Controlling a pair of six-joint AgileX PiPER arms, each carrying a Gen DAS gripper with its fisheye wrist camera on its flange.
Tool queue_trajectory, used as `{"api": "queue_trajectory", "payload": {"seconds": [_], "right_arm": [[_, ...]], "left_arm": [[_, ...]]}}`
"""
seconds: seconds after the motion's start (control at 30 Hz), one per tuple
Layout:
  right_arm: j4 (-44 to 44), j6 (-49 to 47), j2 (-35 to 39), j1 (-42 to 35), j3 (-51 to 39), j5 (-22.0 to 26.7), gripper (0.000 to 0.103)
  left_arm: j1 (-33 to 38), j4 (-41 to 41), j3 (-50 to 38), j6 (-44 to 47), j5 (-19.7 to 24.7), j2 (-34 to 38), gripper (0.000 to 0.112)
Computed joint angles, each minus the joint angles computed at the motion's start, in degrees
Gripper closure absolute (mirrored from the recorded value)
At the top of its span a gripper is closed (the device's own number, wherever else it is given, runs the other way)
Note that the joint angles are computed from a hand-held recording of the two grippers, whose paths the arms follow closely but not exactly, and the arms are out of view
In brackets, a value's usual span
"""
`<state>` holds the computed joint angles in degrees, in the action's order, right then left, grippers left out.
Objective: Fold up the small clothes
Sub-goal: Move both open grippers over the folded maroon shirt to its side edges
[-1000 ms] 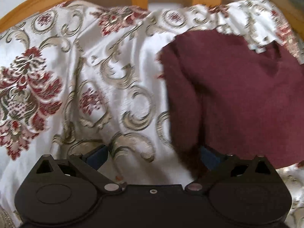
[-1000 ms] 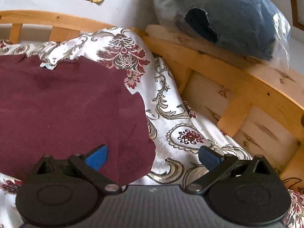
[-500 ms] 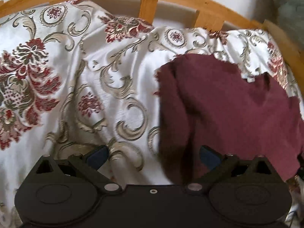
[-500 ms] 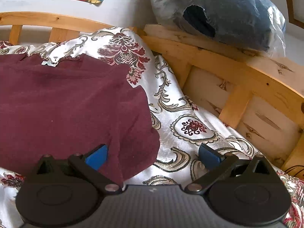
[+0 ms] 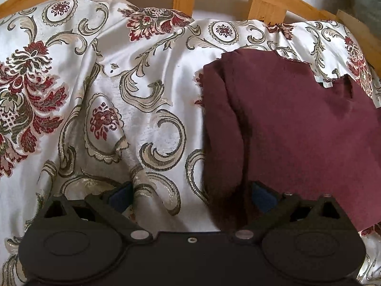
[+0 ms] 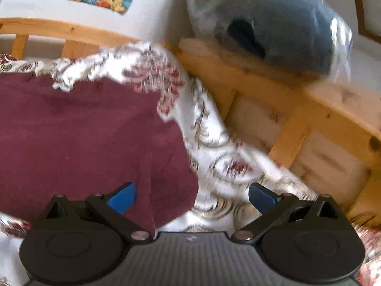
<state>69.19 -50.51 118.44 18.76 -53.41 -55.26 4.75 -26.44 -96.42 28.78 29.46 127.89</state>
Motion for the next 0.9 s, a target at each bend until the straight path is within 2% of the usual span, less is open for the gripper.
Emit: {"api": "queue_trajectory", "payload": {"seconds": [0.1, 0.17, 0.23, 0.3, 0.37, 0.4, 0.57, 0.6, 0.67, 0.73, 0.83, 0.9], "right_arm": [[-3.1, 1.3, -2.0, 2.7, 1.4, -2.0, 0.0], [-5.3, 0.2, -3.0, 3.4, 0.8, 0.8, 0.0], [-7.3, -0.6, -3.5, 4.1, -0.2, 4.6, 0.0], [-10.2, -0.7, -4.1, 3.7, -1.5, 11.9, 0.0], [-9.4, -3.7, -3.7, 3.2, -4.4, 19.4, 0.0], [-8.8, -4.6, -3.2, 3.2, -5.6, 21.0, 0.0], [-5.0, -7.6, 0.2, 3.3, -8.9, 22.5, 0.0], [-5.8, -5.5, 1.1, 2.6, -9.2, 23.9, 0.0], [-12.3, 4.6, 1.8, 1.3, -7.7, 24.6, 0.0], [-16.3, 9.5, 1.7, 0.7, -6.5, 24.5, 0.0], [-16.2, 9.3, 1.7, 1.2, -6.2, 23.4, 0.0], [-16.4, 9.5, 1.9, 1.6, -5.8, 22.2, 0.0]], "left_arm": [[0.9, -5.0, 0.4, 3.8, 0.3, -0.3, 0.01], [1.9, -10.9, 1.1, 8.1, 0.6, -0.6, 0.01], [3.1, -17.3, 1.0, 12.3, 1.7, -0.2, 0.01], [3.7, -21.6, 0.8, 14.8, 2.4, 0.2, 0.01], [4.1, -25.2, 1.2, 17.4, 2.4, 0.2, 0.01], [4.2, -27.2, 1.8, 19.5, 2.1, -0.1, 0.01], [3.7, -34.4, 7.0, 29.8, -0.8, -3.1, 0.01], [3.5, -35.5, 7.8, 31.3, -1.4, -3.5, 0.01], [3.4, -39.1, 9.3, 35.2, -2.2, -4.1, 0.01], [3.4, -46.9, 11.7, 42.3, -3.3, -5.1, 0.01], [4.0, -60.0, 14.8, 56.3, -1.5, -6.1, 0.01], [3.9, -61.6, 14.6, 60.2, 0.2, -5.6, 0.01]]}}
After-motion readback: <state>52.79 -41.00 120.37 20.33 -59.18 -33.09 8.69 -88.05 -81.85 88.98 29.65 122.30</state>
